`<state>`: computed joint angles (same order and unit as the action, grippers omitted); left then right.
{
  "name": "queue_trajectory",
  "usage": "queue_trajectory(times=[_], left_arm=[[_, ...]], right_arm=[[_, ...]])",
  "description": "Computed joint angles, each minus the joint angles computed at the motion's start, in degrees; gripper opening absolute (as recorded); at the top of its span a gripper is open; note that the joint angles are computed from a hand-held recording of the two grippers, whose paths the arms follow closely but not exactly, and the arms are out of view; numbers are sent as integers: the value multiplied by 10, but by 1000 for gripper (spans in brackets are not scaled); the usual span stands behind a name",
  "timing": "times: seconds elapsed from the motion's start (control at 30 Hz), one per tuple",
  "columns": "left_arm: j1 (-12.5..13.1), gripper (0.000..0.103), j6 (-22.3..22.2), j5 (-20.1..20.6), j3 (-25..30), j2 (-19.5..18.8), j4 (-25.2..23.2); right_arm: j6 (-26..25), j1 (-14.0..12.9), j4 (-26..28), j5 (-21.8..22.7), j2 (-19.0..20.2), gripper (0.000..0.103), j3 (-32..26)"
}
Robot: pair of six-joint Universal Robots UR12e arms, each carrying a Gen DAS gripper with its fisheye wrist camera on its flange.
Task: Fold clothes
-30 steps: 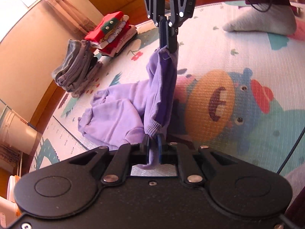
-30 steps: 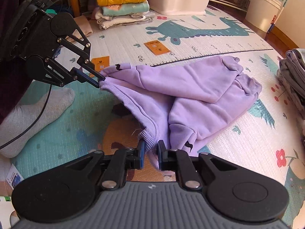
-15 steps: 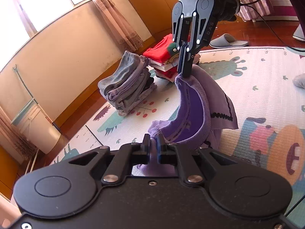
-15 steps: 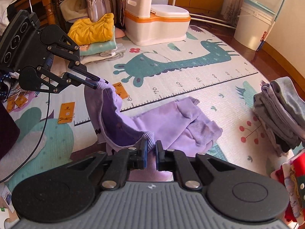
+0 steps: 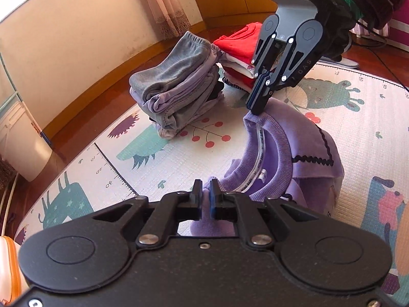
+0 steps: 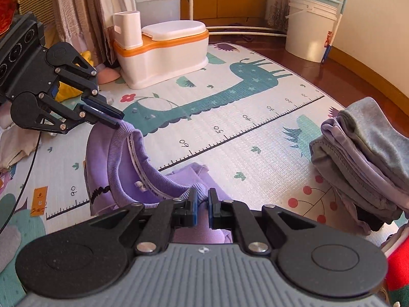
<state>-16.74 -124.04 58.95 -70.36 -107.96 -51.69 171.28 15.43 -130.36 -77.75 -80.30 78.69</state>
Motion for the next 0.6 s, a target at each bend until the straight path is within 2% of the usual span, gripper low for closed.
queue_trajectory(times=[0.07, 0.23, 0.3, 0.37, 0.4, 0.43, 0.47, 0.5, 0.57, 0.6], left_arm=[[-2, 0, -5, 2, 27, -19, -23], [-6, 0, -24, 14, 44, -43, -31], [-6, 0, -50, 25, 52, -51, -43], [3, 0, -133, 16, 51, -55, -64], [9, 3, -177, 9, 50, -56, -75], [10, 15, -205, 3, 55, -62, -86], [15, 33, -237, -8, 43, -59, -82], [20, 42, -269, -20, 30, -57, -78], [30, 46, -354, -52, -2, -48, -51], [36, 47, -407, -73, -22, -42, -24]], right_arm=[[5, -7, -5, 2, 6, 10, 2], [30, -17, -24, 12, 17, 9, 11], [38, -20, -27, 11, 21, 9, 13], [54, -24, -34, 12, 26, 9, 18], [65, -27, -34, 20, 29, 9, 21], [77, -30, -35, 25, 31, 9, 24], [92, -30, -41, 24, 33, 7, 30], [110, -31, -50, 21, 34, 8, 38], [169, -38, -59, 39, 35, 12, 51], [195, -41, -65, 43, 33, 20, 58]])
